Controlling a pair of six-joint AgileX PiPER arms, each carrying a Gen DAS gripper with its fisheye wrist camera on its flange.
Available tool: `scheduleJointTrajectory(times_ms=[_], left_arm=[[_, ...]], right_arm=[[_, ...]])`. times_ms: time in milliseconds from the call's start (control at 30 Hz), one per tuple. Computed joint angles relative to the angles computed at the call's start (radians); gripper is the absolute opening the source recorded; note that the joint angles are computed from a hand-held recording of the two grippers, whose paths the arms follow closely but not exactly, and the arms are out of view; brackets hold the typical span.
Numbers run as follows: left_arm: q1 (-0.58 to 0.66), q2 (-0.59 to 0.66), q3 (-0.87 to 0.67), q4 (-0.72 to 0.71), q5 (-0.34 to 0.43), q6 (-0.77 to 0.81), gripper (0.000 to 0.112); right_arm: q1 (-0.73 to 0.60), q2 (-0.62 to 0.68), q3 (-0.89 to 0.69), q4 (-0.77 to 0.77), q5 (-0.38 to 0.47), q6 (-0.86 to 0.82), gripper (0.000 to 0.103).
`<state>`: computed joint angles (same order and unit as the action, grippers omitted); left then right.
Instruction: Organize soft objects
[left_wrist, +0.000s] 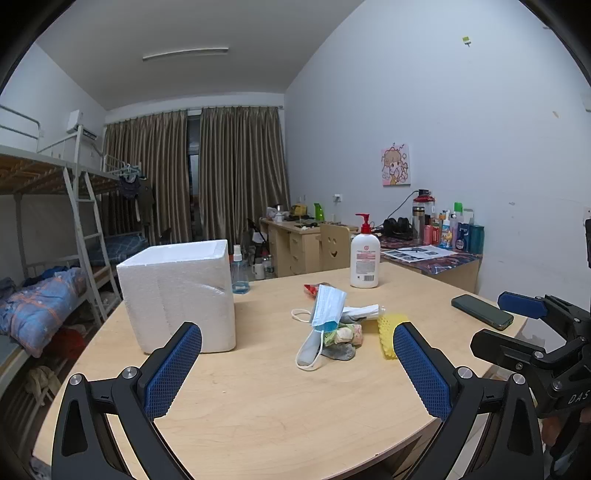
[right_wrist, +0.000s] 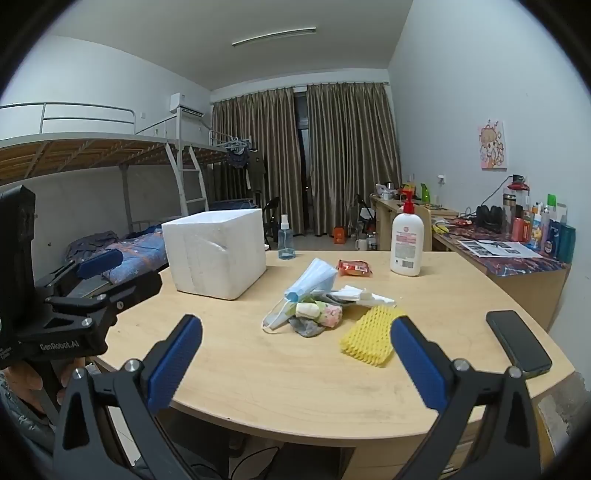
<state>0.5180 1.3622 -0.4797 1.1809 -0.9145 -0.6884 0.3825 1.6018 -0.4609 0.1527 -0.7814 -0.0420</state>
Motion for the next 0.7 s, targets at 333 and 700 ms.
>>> scheduleJointTrajectory(times_ms=[333,700], left_arm=[[0.010,0.004,-0.009,0.022,-0.008,-0.015,0.103],[0.007,-0.001,-0.009,0.019,-0.002,-0.020,0.103]], right_arm=[[0.008,-0.010,0.006,0.011,0.001,-0.003,0.103],[0.014,-0.008,0.007,0.021,-0.002,-0.010,0.103]])
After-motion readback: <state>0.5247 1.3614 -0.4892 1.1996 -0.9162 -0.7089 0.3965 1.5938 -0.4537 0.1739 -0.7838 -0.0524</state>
